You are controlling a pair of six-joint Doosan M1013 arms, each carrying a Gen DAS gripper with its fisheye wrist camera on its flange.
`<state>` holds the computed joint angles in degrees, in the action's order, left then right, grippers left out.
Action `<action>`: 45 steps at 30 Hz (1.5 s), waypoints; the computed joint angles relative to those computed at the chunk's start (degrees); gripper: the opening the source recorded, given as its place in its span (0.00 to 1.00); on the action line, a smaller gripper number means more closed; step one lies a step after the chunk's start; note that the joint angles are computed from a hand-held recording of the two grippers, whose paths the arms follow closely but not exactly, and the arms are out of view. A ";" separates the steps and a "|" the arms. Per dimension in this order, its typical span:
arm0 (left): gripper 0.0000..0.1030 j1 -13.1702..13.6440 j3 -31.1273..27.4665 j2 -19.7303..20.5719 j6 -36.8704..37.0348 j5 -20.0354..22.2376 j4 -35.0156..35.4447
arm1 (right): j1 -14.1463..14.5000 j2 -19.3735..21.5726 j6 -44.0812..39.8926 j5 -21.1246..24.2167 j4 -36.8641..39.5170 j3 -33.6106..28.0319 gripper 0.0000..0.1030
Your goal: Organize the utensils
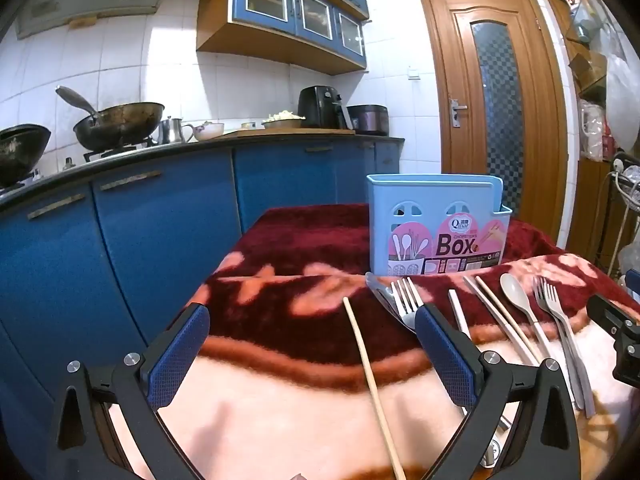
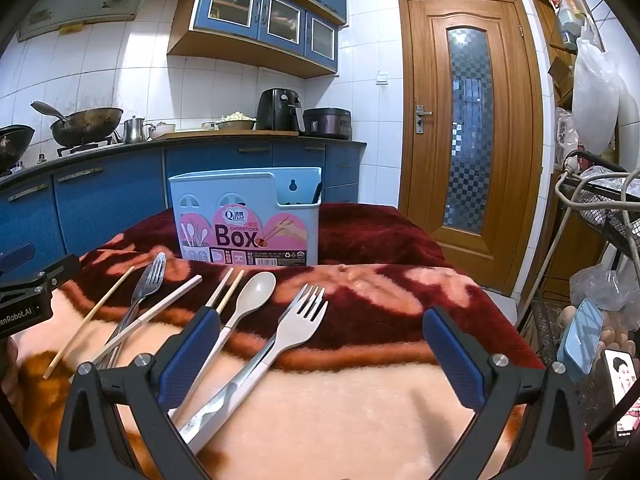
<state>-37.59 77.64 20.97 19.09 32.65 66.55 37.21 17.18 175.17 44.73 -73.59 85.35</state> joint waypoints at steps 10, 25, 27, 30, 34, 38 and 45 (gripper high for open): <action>0.99 0.42 0.20 -0.18 0.11 -0.29 0.21 | 0.02 0.02 -0.03 0.04 0.01 -0.04 1.00; 0.99 0.31 0.27 -0.17 -0.31 -0.17 0.75 | 0.04 0.01 0.00 0.04 -0.02 -0.03 1.00; 0.99 0.30 0.26 -0.16 -0.37 -0.15 0.83 | 0.05 0.01 -0.01 0.07 -0.01 -0.03 1.00; 0.99 0.29 0.26 -0.15 -0.37 -0.13 0.84 | 0.05 0.01 -0.01 0.07 -0.01 -0.03 1.00; 0.99 0.28 0.26 -0.15 -0.34 -0.12 0.72 | 0.07 0.00 0.01 0.10 -0.05 -0.03 1.00; 0.99 0.42 0.05 -0.17 0.11 -0.15 0.50 | 0.06 -0.01 0.02 0.08 -0.03 -0.02 1.00; 0.99 0.41 0.06 -0.17 0.04 -0.18 0.57 | 0.06 -0.01 -0.05 0.10 -0.03 -0.04 1.00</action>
<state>-37.18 77.70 20.80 19.13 32.47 67.11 37.27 17.17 175.13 44.82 -73.62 85.31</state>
